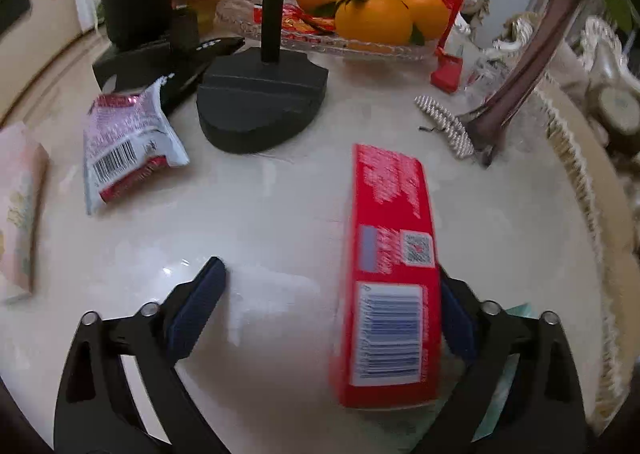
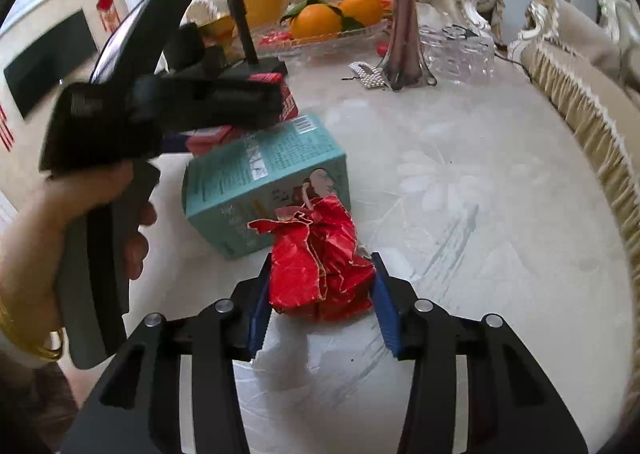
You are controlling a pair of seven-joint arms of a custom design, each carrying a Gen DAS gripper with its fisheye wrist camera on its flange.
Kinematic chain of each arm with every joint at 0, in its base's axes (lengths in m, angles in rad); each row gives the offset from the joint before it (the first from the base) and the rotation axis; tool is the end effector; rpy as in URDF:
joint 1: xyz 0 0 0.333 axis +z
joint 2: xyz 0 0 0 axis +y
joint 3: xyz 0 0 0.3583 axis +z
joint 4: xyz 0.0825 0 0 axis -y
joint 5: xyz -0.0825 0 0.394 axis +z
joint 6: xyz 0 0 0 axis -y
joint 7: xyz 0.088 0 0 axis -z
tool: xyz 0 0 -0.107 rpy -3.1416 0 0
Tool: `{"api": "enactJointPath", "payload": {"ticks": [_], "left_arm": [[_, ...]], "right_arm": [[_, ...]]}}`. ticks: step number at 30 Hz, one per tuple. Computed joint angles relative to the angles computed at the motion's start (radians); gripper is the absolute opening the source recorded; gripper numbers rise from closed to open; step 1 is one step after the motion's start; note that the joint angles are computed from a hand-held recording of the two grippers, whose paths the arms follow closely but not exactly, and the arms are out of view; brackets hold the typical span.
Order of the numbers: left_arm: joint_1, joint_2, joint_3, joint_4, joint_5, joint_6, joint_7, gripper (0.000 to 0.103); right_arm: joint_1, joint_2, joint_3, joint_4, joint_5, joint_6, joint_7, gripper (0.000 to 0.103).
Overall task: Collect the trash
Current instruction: 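Grasp red box with left tool while right tool grasps red wrapper, then carry red box and red wrapper to the wastebasket and release both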
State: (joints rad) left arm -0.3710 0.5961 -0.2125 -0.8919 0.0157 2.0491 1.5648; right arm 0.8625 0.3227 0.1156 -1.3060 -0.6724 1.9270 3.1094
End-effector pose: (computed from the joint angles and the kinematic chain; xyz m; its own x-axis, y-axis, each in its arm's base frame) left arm 0.6895 -0.3738 0.6601 -0.5122 -0.8523 0.1061 -0.7507 0.3843 -0.5374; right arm 0.4430 0.5522 0.6445 -0.3410 -0.9166 -0.2086 -0.6956 0.3953 -0.5999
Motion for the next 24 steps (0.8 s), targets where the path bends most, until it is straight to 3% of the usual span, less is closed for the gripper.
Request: {"api": "enactJointPath", "payload": {"ticks": [1,2,5,8,15,20,24], "left_arm": [[0.006,-0.015,-0.002,-0.028,-0.002,0.026,0.012,0.047],[0.016,-0.023,-0.010,-0.039,-0.015,0.030,0.029,0.040],[0.046,-0.029,-0.036,-0.039,-0.061,0.000,0.101,0.038],[0.082,-0.089,-0.042,-0.135,-0.106,0.036,0.149,0.038],[0.226,-0.326,-0.073,-0.437,-0.350,0.106,0.337,0.038],[0.291,-0.610,-0.010,-0.736,-0.583,0.105,0.541,0.038],[0.267,-0.865,0.091,-0.984,-0.668,0.140,0.712,0.038]], "right_arm": [[0.001,-0.002,0.000,-0.002,-0.002,0.002,0.008,0.038],[0.002,-0.008,0.000,-0.013,-0.003,0.009,0.018,0.037],[-0.009,-0.036,0.001,-0.066,-0.011,0.069,0.069,0.036],[-0.013,-0.045,0.013,-0.075,-0.008,0.085,0.095,0.035],[0.055,-0.044,0.030,0.007,-0.096,-0.009,0.141,0.035],[0.160,-0.024,0.052,0.081,-0.192,-0.090,0.176,0.035],[0.275,0.014,0.066,0.131,-0.257,-0.148,0.198,0.035]]}}
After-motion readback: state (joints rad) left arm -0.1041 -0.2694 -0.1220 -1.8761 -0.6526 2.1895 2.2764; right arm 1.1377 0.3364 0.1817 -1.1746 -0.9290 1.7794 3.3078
